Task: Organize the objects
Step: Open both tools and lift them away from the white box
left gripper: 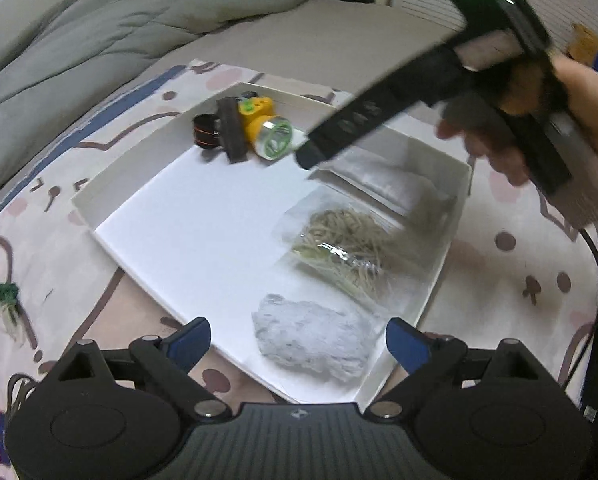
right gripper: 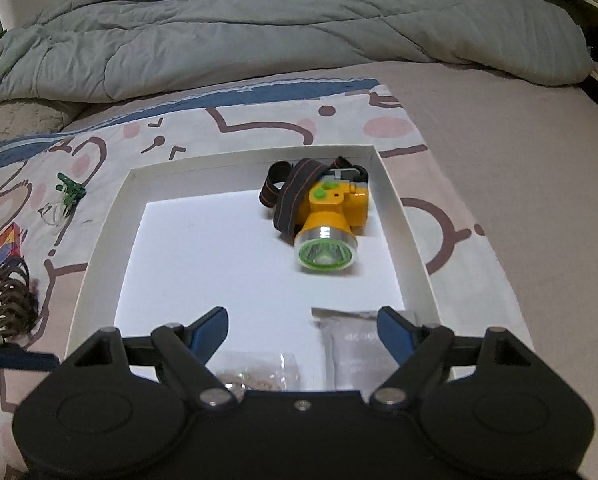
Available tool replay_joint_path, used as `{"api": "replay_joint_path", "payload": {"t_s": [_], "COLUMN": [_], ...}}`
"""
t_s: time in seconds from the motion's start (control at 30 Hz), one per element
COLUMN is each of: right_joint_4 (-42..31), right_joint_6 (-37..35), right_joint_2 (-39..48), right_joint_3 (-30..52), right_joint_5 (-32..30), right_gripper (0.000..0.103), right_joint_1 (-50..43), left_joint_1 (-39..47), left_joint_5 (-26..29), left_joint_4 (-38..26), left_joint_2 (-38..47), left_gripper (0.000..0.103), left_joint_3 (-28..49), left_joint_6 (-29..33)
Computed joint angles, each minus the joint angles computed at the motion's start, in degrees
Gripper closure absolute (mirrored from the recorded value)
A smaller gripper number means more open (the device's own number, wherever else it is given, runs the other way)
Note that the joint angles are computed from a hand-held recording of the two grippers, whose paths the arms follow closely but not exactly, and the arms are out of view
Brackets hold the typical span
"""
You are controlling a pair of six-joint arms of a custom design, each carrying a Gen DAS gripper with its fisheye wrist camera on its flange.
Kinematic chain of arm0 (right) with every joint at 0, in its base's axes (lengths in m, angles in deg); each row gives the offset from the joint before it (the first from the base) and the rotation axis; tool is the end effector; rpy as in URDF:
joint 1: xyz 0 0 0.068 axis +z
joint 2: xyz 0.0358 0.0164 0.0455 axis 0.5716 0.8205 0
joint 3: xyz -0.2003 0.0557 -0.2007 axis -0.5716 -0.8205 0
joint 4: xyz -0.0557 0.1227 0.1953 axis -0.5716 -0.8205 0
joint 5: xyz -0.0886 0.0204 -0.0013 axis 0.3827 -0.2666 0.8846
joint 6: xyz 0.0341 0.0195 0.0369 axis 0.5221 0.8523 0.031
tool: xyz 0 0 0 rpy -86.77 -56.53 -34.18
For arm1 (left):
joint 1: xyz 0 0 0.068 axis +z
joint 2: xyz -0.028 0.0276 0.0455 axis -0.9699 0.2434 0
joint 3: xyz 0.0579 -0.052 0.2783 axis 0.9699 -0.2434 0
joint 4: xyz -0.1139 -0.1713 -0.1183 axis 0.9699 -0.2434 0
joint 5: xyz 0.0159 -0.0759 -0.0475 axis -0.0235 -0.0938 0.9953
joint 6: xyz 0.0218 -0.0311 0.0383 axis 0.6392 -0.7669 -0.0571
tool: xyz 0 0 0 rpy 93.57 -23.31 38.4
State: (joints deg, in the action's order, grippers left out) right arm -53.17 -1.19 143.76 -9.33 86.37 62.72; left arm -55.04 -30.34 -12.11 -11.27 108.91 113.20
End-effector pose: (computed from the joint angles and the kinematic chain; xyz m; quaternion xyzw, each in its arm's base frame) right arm 0.2790 0.1475 0.1809 -0.1921 0.9316 0.0844 0.2967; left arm 0.1661 0.0481 0.1735 0.2171 0.9345 -0.0650 0.2746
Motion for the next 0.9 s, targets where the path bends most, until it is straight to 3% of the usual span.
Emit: {"api": "replay_joint_path", "payload": {"t_s": [0.3,0.5,0.7,0.9], "right_joint_4": [-0.7,-4.1,-8.8,-12.0], "right_joint_6": [1.1,2.5,5.6,8.7], "right_joint_2": [-11.1,-21.2,-29.5,-36.7], "right_joint_3": [-5.1,-7.6,-9.2,-11.7], "right_joint_5": [-0.7,1.1,3.4,7.7], "right_gripper": [0.022,0.021,0.020,0.019], "right_joint_1": [-0.1,2.1,5.8,10.7], "left_joint_1": [1.1,6.6,15.3,27.5], "left_joint_5": [0.0,2.0,4.9,10.7], "left_joint_4": [-6.0,-11.5,-17.8,-23.7], "left_joint_2": [-9.2,-15.4,-20.2,-23.0], "left_gripper": [0.009,0.009,0.009,0.008], "left_joint_3": [1.2,3.1,5.0,6.5], "left_joint_6": [-5.6,-6.5,-4.7,1.7]}}
